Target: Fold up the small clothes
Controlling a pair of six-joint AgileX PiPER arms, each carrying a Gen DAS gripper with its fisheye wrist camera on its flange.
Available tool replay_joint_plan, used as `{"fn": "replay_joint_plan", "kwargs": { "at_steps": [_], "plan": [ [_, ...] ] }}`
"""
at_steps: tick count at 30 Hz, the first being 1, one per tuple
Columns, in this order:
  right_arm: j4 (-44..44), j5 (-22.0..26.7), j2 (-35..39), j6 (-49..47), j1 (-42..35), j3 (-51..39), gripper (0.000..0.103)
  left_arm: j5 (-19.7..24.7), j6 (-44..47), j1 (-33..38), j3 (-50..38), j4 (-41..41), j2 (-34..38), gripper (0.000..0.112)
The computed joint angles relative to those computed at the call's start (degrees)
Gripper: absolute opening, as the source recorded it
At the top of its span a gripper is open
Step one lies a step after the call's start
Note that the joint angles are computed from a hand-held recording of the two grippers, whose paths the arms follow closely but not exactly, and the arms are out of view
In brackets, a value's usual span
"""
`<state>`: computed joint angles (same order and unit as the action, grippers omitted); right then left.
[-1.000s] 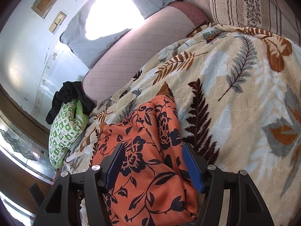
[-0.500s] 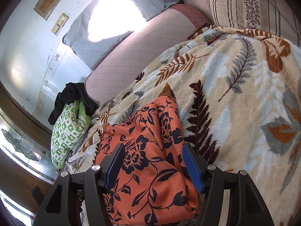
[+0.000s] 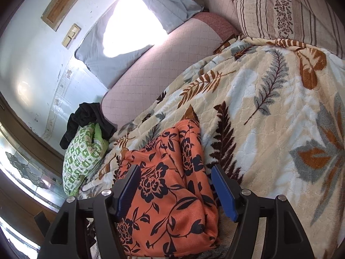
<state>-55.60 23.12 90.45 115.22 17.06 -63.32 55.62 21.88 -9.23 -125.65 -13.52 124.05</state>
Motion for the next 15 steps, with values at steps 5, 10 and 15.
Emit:
{"fn": "replay_joint_plan", "kwargs": {
  "at_steps": [5,10,15],
  "plan": [
    [1.97,-0.15,0.91,-2.45,-0.51,-1.10,0.073,3.29,-1.45,-1.79,-7.86,2.29,3.89,0.090],
    [3.29,0.45,2.42,-4.73,-0.56,-2.60,0.073,7.04,-2.29,-2.01,-13.30,2.19,7.27,0.090],
    [5.13,0.47,3.81,-6.82,-0.86,-3.74,0.073,8.96,-2.59,-2.18,-17.48,2.57,9.49,0.090]
  ]
}}
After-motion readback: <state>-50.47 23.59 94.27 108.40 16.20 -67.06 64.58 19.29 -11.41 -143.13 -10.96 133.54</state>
